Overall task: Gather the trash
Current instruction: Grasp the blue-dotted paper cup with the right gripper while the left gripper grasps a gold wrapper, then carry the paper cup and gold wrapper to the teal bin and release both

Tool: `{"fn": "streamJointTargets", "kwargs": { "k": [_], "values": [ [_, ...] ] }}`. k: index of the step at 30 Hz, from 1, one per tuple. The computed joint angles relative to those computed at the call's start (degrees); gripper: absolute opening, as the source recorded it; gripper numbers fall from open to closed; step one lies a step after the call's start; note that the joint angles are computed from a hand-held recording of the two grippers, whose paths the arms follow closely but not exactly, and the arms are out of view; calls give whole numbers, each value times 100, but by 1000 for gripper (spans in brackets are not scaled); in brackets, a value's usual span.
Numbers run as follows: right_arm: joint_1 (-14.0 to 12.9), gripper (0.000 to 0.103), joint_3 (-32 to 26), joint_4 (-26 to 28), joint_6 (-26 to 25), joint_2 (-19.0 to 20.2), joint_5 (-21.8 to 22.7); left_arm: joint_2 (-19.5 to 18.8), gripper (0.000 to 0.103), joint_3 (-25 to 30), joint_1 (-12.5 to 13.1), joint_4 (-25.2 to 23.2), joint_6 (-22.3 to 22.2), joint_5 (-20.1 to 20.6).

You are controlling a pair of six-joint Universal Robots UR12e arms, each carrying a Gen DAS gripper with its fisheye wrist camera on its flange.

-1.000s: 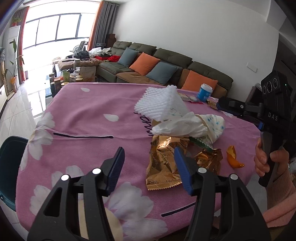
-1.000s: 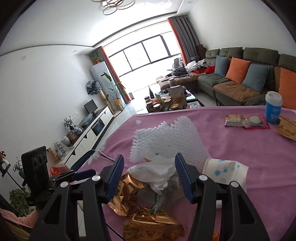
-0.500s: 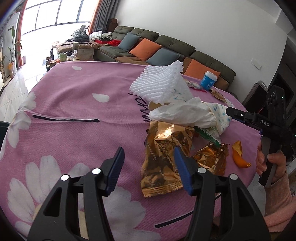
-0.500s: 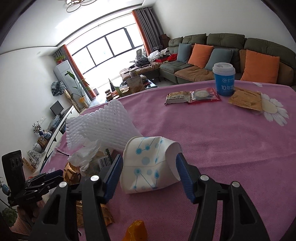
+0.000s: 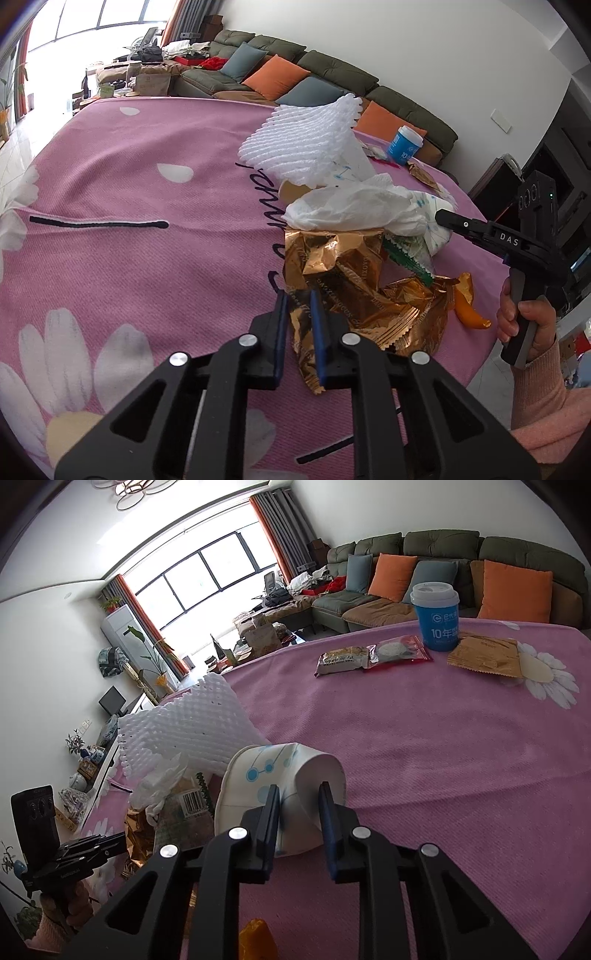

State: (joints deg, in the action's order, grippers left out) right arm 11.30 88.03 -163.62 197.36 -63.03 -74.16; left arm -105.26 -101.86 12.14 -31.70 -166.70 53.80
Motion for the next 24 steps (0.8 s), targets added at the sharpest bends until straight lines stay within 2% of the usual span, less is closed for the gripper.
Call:
{"fn": "streamJointTargets", "kwargs": {
  "k": [4,11,24],
  "values": [
    [-21,19,71,-195,64,-46,6,-1,2,-12,4,43,-43,-14],
    [-24,19,166,-531,112,-143,36,141,1,-179,96,321,-118,-199],
    [104,19,36,-961,-144,-127,635,596,1,-685,445,1051,-194,-503]
  ]
}}
